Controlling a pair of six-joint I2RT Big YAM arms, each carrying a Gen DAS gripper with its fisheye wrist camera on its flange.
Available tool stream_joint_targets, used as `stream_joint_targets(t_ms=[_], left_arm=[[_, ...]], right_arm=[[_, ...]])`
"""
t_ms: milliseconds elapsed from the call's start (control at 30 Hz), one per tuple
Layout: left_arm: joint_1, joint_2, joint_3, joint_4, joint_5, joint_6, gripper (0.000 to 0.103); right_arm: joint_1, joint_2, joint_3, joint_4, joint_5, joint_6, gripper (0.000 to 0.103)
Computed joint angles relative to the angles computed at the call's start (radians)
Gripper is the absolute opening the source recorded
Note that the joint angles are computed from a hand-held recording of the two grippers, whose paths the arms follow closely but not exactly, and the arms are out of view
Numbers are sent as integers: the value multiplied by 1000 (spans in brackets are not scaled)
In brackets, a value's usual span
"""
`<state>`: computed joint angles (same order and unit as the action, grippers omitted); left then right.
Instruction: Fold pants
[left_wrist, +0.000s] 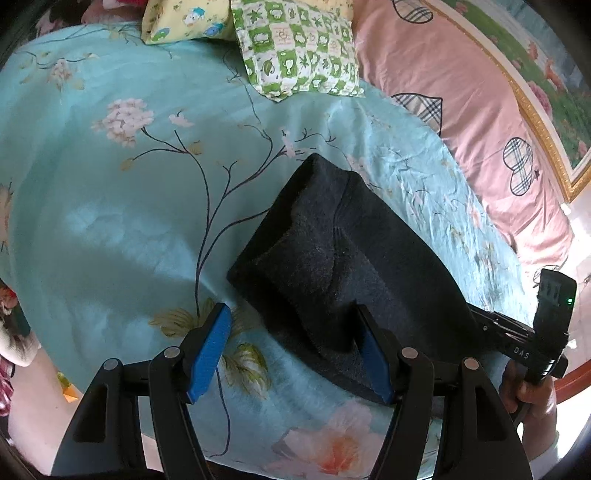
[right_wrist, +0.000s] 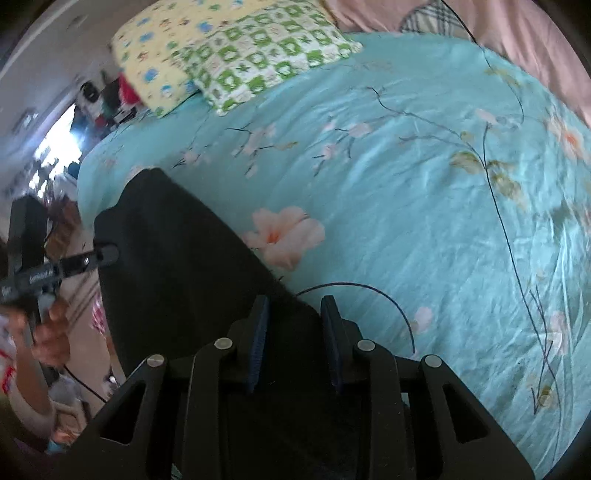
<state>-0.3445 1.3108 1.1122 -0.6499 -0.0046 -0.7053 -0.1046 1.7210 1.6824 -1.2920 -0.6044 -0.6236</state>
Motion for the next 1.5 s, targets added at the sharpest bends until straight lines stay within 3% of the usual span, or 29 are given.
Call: stream_joint_targets(t_ms=[267, 333, 367, 400, 467, 567, 700, 867, 1100, 1233, 1300, 1500], left_arm=[[9, 54, 29, 54, 49, 0, 62], [0, 68, 36, 63, 27, 2, 44], [-4, 76, 40, 69, 26, 10, 27], [-1, 76, 38, 82, 50, 12, 20], [-10, 58, 40, 89, 34, 30, 18], [-48, -4, 38, 110, -45, 116, 17], [-58, -38, 52, 128, -46, 184, 17], [-51, 9, 97, 106, -116, 270, 17], [40, 114, 115, 102, -45, 346, 22], [51, 125, 115, 74, -56, 326, 33], [33, 92, 97, 68, -125, 304, 40], [-15, -3, 57, 72, -194, 241, 39]], right_arm=[[13, 73, 81, -97, 27, -55, 31], [1, 104, 116, -142, -4, -48, 29], [-1, 104, 115, -142, -7, -48, 29], [1, 99, 110, -138, -1, -49, 22], [9, 66, 84, -101, 24, -43, 14], [-1, 6, 74, 18, 5, 12, 8], [-16, -27, 98, 162, -38, 107, 5], [28, -7, 107, 215, 29, 127, 5], [71, 61, 84, 257, 86, 159, 6], [80, 63, 51, 300, 192, 225, 8], [50, 46, 40, 291, 139, 265, 9], [-48, -82, -74, 321, -2, 314, 10]])
